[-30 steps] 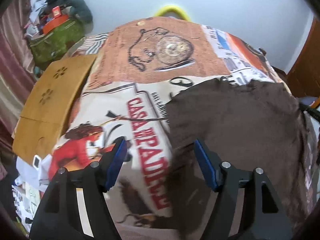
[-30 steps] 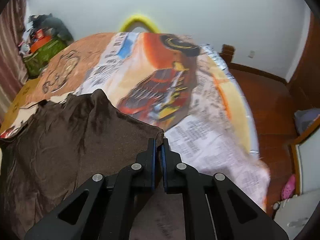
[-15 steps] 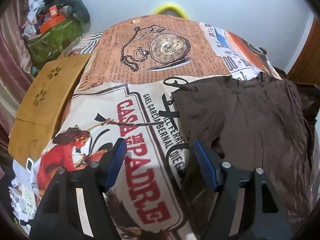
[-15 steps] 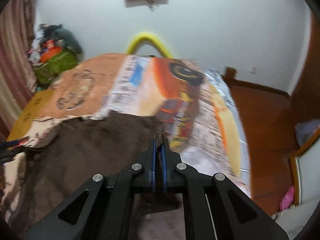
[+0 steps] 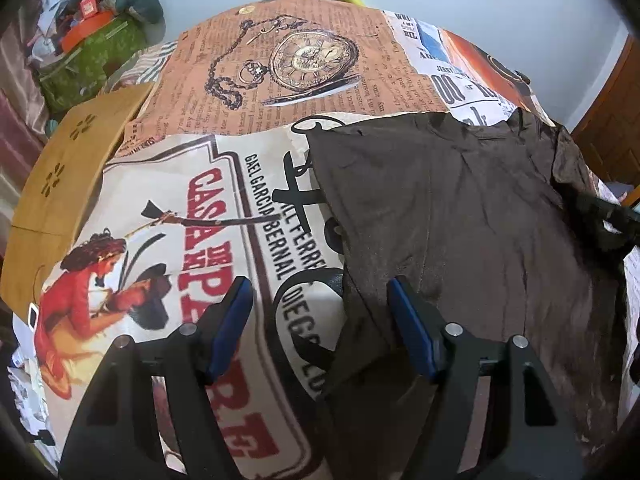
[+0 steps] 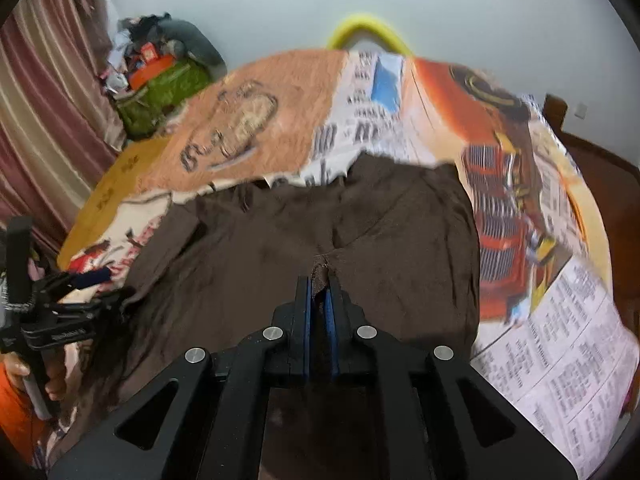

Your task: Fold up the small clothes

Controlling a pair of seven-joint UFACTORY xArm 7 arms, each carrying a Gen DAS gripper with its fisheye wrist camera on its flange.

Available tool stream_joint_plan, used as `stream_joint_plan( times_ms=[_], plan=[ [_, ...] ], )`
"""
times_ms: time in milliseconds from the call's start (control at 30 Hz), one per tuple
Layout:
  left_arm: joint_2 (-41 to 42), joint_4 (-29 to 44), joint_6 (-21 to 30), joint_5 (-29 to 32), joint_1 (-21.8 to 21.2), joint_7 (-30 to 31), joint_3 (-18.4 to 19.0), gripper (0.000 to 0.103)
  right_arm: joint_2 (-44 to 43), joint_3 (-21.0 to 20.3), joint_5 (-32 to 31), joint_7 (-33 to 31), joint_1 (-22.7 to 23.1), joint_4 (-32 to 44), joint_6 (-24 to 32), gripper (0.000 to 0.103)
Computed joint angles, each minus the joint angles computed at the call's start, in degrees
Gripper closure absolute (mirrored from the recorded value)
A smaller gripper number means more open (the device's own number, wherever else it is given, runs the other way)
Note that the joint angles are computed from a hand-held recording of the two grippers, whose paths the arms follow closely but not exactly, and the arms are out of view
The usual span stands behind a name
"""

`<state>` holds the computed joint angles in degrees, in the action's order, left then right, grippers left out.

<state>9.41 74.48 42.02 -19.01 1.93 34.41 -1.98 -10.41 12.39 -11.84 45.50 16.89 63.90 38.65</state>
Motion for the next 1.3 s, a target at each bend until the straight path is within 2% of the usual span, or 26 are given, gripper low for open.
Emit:
stream_joint_plan(
  times_ms=[67,133,233,333,433,600,667,767,867,933,1000,1300],
  plan=[
    [-0.2,0.3,0.7,-0.4,0.1,0.1,0.0,0.033,0.1,-0.6,3.3,-1.7,0.7,0.7,2.1,0.09],
    [-1.1,0.0,0.8,-1.2,0.4,1.1,0.0,0.033,-1.8,-1.2,5.5,-2.9,0.8,-0.5,1.6,0.082],
    [-2.8,-0.6,0.6,-2.7,0.6,2.6,0.2,0.033,-7.5,-0.8,4.4,-2.4,-0.3,-3.3,0.7,0.072],
    [-4.1,-1.4,-0.8,-3.6,0.7,3.7,0.7,0.031,-12.3,0.6,1.1,-1.5,-2.6,-5.6,0.8,0.069],
    [-3.4,-1.3,-2.4,-0.9,0.4,1.0,1.4,0.029,-15.3,2.0,-0.8,-1.4,-4.2,-7.2,4.4,0.069],
    [-1.5,0.2,1.6,-1.5,1.2,-0.4,1.2,0.029,-15.5,3.2,-0.1,-2.3,-3.5,-10.1,6.5,0.069],
    [-1.9,-1.0,1.3,-1.0,0.7,0.3,0.7,0.029,-15.1,3.7,-0.8,-2.8,-3.2,-10.9,6.5,0.069],
    [-2.9,-3.7,-2.4,1.7,-0.9,0.6,0.0,0.028,-12.8,4.3,-2.2,-2.9,-3.0,-10.9,6.0,0.069],
    [-2.8,-5.6,-5.6,2.2,-1.9,0.2,-0.3,0.019,-12.2,4.2,-3.2,-0.6,-3.3,-12.1,3.7,0.068],
    [-2.8,-5.6,-5.5,1.2,-1.8,-0.1,-0.2,0.017,-13.2,3.3,-2.0,0.9,-3.0,-13.7,1.6,0.065],
    [-2.7,-4.7,-3.9,1.3,-1.7,-0.8,0.0,0.017,-13.9,2.9,-1.1,0.5,-2.6,-13.9,2.1,0.064],
    [-12.2,-9.2,-2.9,-0.6,-2.0,4.1,1.4,0.017,-19.8,4.3,-0.1,-0.6,-2.2,-12.6,7.4,0.063]
  ],
)
